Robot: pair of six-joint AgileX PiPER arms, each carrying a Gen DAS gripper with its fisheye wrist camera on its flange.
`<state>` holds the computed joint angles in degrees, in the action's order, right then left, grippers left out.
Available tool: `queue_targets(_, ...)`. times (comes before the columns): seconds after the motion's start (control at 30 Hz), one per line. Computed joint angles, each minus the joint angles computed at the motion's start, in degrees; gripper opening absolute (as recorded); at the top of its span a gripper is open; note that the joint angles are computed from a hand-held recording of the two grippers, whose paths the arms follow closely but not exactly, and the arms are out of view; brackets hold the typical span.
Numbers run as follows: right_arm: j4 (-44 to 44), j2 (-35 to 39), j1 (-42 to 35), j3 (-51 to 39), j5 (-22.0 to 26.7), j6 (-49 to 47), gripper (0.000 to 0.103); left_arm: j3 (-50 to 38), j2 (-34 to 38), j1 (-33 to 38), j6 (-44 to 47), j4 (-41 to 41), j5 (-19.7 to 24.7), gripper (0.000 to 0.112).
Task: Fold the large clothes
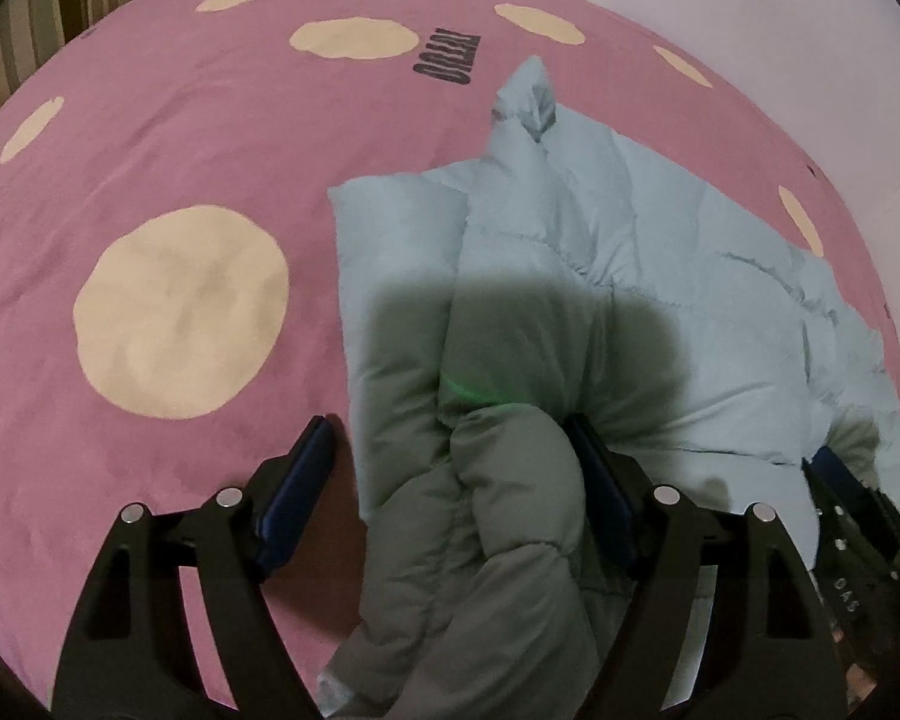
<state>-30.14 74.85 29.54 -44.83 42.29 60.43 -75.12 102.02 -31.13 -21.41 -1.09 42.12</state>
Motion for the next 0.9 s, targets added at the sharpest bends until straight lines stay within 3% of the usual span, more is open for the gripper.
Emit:
queue_targets(0.07,-0.7,0.2,0.3,0.1,-0.1,0.8,0.041,0.5,-0.2,-0.7,1.2,0.0,-1.2,0.055)
queue_targets(0.1,-1.0,0.3,0.4,0.0,-0.1,1.1,0.041,0.5,-0.5,-1.0,1.4,0.1,-1.4,0.051)
queue_targets(0.17,-1.7,0.7,0.7,-0.1,0.1,1.7,0.041,0.4,-0.8,-1.8,3.9,-1.4,-1.7,0.024)
queue_targets(0.27,-2.1,0.8,1.1,0.0,0.2,2.5,0.041,-0.8,-1.4,-4.1,1.0,2.2,-0.7,0.013)
queue_targets(0.57,-4.7,1.4,2.9,-0.7,1.9,4.6,0.041,-6.3,-6.5,-10.2,-6.1,9.6,4.8,0.010)
queue_targets(0.9,1.0,-13.9,-4.6,1.1,6.1,-4.5,0.041,-22.7,-4.2,-23.0,-12.4,19.1,15.5,0.010)
